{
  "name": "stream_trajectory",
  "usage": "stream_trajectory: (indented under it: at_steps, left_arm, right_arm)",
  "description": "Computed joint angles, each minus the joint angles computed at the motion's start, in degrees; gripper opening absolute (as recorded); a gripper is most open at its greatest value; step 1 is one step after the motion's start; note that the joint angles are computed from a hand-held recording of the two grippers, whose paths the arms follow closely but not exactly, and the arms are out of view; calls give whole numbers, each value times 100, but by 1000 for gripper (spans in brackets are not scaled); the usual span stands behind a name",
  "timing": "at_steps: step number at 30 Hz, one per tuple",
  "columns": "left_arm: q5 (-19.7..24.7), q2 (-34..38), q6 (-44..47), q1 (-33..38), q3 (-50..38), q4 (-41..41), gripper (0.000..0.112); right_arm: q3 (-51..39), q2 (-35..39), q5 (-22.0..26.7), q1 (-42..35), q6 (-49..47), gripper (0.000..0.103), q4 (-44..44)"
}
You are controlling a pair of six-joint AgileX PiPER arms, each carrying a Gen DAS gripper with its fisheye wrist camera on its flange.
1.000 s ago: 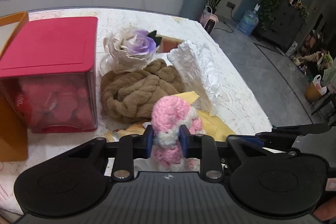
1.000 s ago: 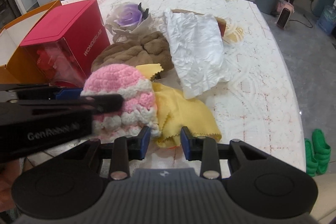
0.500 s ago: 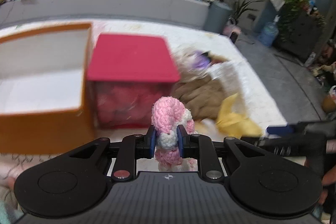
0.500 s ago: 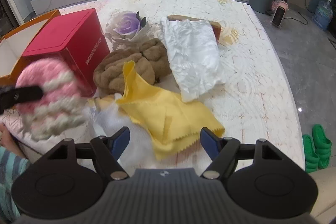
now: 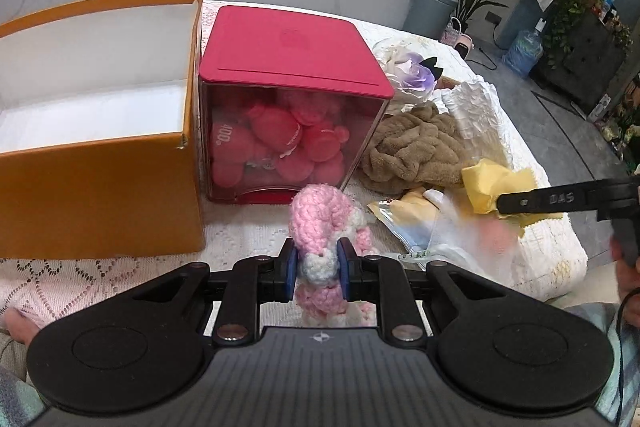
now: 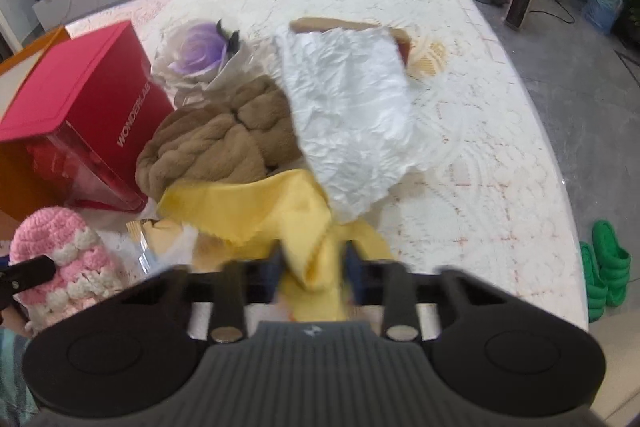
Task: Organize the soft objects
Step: 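Pinch the yellow cloth with the right tool and lift it, then carry the hat and cloth into the orange box and release both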
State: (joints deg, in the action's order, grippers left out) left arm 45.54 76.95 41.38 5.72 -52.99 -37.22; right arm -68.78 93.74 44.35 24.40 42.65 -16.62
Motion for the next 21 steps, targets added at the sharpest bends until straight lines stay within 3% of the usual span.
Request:
stream_trajectory:
  at_steps: [3, 11, 21]
  left_arm:
    - [77, -95, 148, 159, 56, -99, 23]
    - [747, -540, 595, 962, 8, -377, 23]
    - [2162, -901, 1304, 2492, -649, -945, 23]
  right_arm:
    - [91, -233, -14, -179, -198, 1, 379]
    - [-148, -648, 808, 382, 422, 1, -616]
    - [-1061, -884, 1714, 1510, 846, 1, -1219]
